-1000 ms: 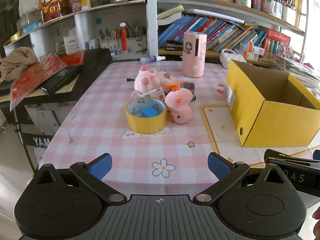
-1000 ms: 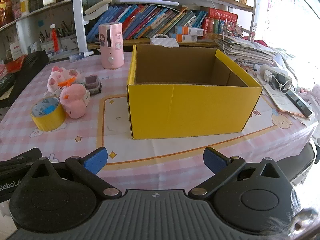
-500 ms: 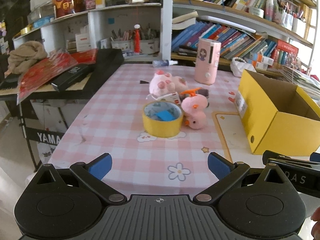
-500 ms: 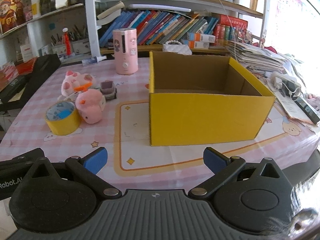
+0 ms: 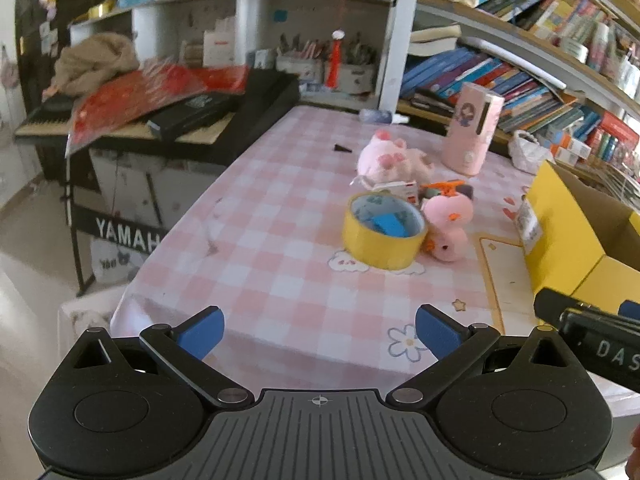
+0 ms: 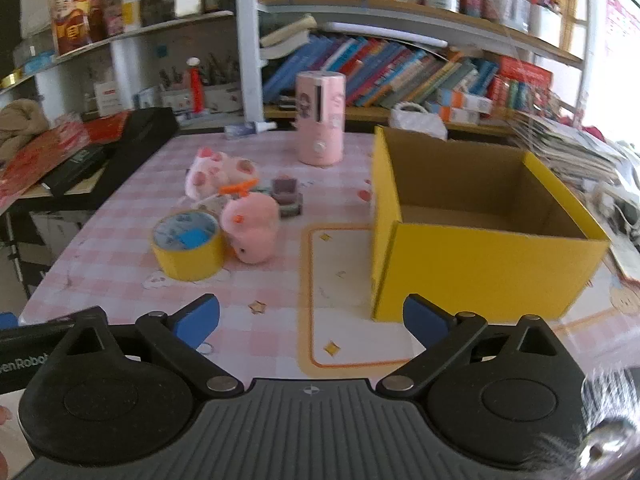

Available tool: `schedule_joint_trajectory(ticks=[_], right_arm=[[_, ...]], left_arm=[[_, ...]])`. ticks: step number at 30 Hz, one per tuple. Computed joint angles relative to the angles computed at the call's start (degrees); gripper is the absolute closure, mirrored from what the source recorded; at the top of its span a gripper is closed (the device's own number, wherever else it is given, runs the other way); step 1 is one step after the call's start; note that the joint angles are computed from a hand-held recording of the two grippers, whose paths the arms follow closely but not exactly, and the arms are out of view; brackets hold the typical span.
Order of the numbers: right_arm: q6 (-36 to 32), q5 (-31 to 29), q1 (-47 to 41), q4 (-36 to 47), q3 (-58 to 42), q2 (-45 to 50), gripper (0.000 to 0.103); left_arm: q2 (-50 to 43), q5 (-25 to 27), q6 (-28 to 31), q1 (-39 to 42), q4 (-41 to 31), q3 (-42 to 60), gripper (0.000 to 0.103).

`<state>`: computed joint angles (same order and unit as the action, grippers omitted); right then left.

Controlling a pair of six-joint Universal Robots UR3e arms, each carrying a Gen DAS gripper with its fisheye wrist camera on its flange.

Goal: Organize objects
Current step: 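Grasp the pink plush chick with the right tool while the left tool grasps the yellow tape roll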

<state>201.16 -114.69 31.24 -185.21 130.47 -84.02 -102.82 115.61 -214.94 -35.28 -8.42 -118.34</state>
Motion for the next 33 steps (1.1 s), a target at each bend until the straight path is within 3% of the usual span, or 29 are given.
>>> schedule_joint_trajectory(ticks=[7,12,18,23,33], right_arm=[[-5.0,5.2,-2.3,-4.6,-2.3,3.3,0.01],[-7.9,10.2,-5.9,-5.3,-5.7,5.9,0.02],[-12.7,15.5,-9.6,-4.3,-11.5,10.6,0.036],[-15.0,21.4,-13.2,-1.1,-17.5,15.0,0.037],[-16.1,27.7,-17.4,10.8,-33.4,26.1,0.033]], left_arm=[[-2.3,0.1,1.4,1.3,0.0,1.8,0.001],[-5.6,0.6,6.3,1.8,1.9,5.2,0.001],[-9.2,-2.4,9.7,3.9,3.6,9.4,0.001],[-12.5,-5.0,9.7,6.0,2.0,13.5,0.001],[-19.1,-8.7,12.7,8.2,-0.7,22.1,0.001]])
